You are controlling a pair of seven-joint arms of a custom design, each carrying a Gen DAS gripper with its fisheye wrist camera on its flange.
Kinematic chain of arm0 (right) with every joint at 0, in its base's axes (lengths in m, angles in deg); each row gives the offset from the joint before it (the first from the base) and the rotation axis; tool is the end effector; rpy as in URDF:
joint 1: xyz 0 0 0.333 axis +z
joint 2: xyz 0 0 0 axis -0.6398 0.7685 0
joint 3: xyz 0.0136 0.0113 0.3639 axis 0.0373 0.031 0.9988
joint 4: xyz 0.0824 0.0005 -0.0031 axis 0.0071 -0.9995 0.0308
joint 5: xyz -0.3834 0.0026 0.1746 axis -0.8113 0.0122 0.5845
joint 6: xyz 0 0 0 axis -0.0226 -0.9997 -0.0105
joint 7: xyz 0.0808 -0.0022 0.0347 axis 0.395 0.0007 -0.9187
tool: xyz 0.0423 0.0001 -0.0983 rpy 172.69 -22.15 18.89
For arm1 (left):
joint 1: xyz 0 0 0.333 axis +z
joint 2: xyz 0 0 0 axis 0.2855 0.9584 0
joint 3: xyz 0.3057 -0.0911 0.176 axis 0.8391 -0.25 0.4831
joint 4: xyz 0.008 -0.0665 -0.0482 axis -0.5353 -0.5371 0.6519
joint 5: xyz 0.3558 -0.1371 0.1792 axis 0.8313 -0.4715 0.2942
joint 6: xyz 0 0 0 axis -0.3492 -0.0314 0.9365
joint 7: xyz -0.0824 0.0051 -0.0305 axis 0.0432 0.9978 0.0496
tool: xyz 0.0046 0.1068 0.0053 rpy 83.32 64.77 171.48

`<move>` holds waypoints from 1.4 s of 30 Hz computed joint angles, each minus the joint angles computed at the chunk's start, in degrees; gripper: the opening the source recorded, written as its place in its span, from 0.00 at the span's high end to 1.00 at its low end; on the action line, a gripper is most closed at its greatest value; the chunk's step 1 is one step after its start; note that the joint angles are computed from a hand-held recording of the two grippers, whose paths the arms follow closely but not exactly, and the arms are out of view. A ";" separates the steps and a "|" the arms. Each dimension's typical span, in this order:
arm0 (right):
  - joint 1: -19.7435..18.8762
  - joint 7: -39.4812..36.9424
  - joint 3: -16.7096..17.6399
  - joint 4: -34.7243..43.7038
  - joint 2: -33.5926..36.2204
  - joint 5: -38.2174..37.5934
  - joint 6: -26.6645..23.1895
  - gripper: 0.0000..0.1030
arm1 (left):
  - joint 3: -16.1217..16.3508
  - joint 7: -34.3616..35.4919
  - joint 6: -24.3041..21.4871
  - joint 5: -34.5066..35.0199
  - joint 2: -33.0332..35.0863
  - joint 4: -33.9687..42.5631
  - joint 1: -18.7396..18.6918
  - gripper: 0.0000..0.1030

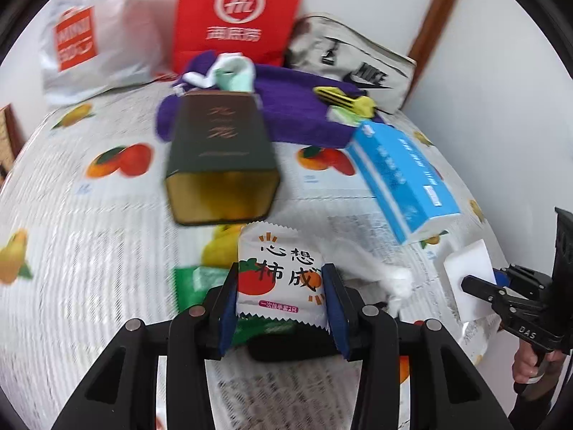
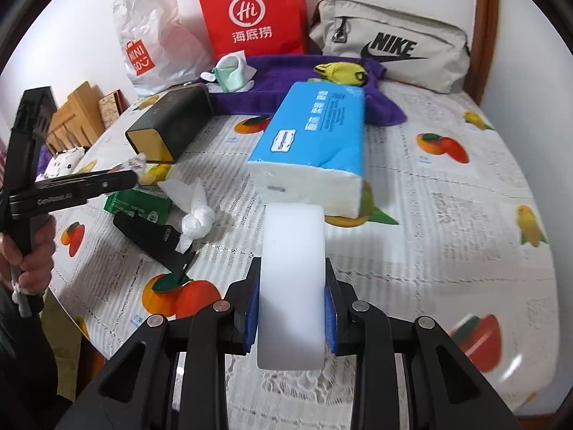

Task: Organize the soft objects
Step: 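Carry foam block with right gripper while left gripper carries snack packet to towel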

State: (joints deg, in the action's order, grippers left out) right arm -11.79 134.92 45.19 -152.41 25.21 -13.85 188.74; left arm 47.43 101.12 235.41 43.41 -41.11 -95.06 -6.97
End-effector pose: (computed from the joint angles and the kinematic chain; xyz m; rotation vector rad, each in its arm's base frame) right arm 0.6355 0.4237 0.4136 -2.1135 1.4845 -0.3910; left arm 0.6348 -0.2956 0.4037 -1.9821 1.9145 -0.8955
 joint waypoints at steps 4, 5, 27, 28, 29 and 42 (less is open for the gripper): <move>-1.01 -2.64 1.25 1.85 2.34 1.29 -0.94 0.71 | 3.50 -5.40 -0.44 2.65 -0.39 -1.19 -2.65 0.60; -0.93 -2.96 1.18 1.74 2.35 1.30 -0.50 0.72 | 3.96 -6.60 -0.75 3.30 -0.29 -1.19 -2.97 0.60; -7.49 -24.88 8.53 8.95 3.90 17.15 -1.82 0.72 | 1.11 -15.67 -3.65 8.63 -2.59 2.21 1.38 0.60; -7.25 -25.20 8.27 9.94 4.22 17.30 -1.99 0.72 | 0.65 -15.18 -3.57 8.12 -2.62 2.52 1.96 0.60; -6.81 -25.12 7.76 10.71 4.42 17.23 -2.07 0.72 | 0.53 -15.09 -3.66 7.87 -2.66 2.88 2.22 0.60; -3.08 -24.47 3.59 31.82 14.64 15.04 -8.73 0.72 | -0.95 -9.47 -8.02 5.37 1.70 12.80 5.30 0.60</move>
